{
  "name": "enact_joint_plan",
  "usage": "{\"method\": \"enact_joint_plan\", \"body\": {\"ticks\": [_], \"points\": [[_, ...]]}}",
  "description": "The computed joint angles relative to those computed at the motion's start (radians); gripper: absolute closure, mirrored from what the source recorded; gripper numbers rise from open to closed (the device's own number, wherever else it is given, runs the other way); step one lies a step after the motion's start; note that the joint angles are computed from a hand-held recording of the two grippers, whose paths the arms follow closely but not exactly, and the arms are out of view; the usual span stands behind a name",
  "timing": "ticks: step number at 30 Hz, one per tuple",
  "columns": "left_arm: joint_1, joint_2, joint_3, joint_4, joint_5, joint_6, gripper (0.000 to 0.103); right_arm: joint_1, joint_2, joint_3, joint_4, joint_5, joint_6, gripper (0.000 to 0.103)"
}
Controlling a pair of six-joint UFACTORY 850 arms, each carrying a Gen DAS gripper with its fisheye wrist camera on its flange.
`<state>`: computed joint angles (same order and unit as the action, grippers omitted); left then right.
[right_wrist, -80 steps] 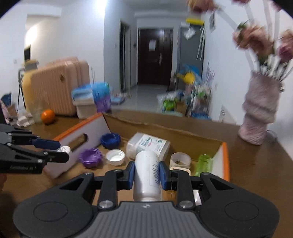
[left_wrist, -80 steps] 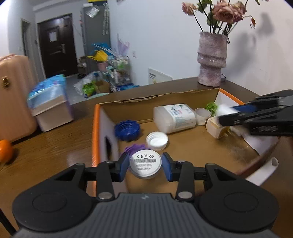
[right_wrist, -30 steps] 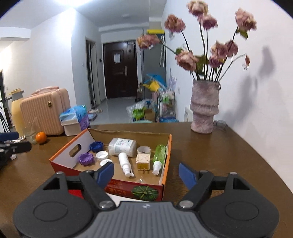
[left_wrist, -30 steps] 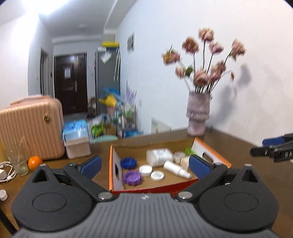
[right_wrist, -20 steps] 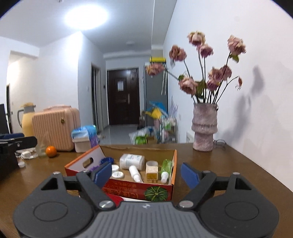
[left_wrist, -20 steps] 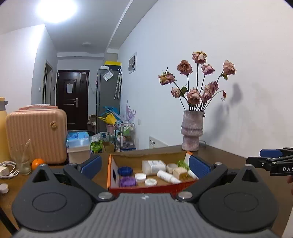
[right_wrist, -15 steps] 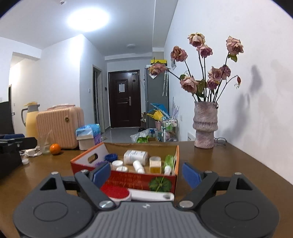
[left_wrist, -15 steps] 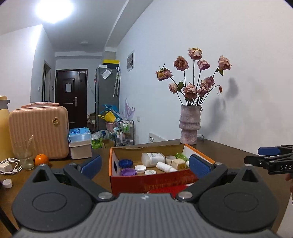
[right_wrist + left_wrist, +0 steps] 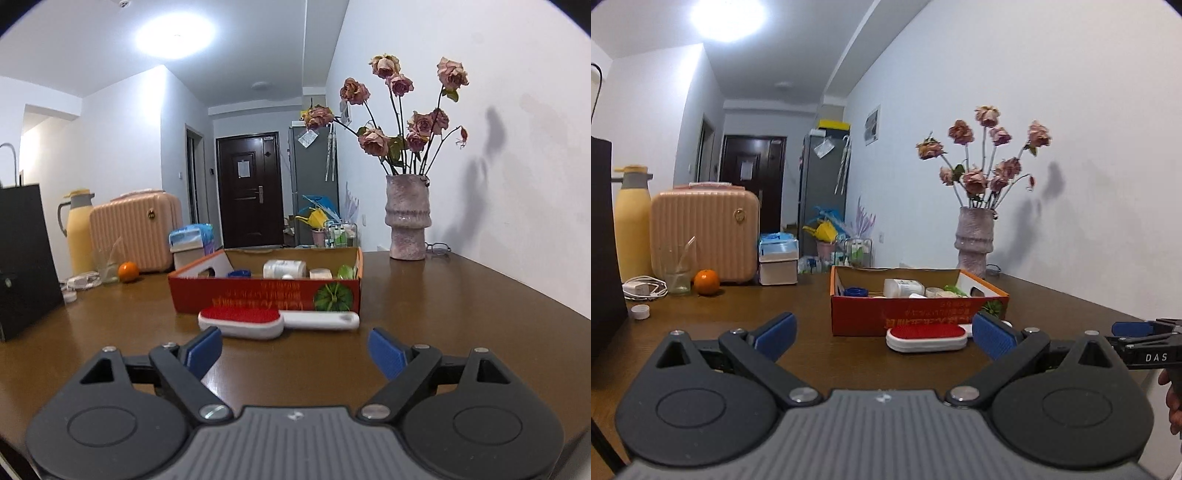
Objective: Organize rigid objects
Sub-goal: 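Withdraw both tools from the box back toward the red lint brush, then grasp the red brush head with the left gripper while the right grasps its white handle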
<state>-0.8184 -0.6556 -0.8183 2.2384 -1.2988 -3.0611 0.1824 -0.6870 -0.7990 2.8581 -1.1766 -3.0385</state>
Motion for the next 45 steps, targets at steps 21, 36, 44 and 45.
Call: {"method": "enact_joint_plan", "body": {"ticks": [21, 36, 44, 45], "points": [[-0.016, -0.027, 0.021, 0.015, 0.158, -0.032, 0.000, 0.016, 0.038, 0.159, 0.014, 0.022, 0.067, 0.020], [0.224, -0.117, -0.338, -0.009, 0.625, 0.326, 0.000, -0.041, -0.102, -0.286, -0.172, 0.453, 0.285, 0.043], [0.362, -0.250, -0.617, 0.083, 0.880, 0.268, 0.025, -0.064, -0.304, -0.722, -0.456, 0.677, 0.638, 0.060], [0.373, -0.270, -0.650, 0.096, 0.906, 0.252, 0.025, -0.064, -0.334, -0.780, -0.516, 0.700, 0.708, 0.063]]}}
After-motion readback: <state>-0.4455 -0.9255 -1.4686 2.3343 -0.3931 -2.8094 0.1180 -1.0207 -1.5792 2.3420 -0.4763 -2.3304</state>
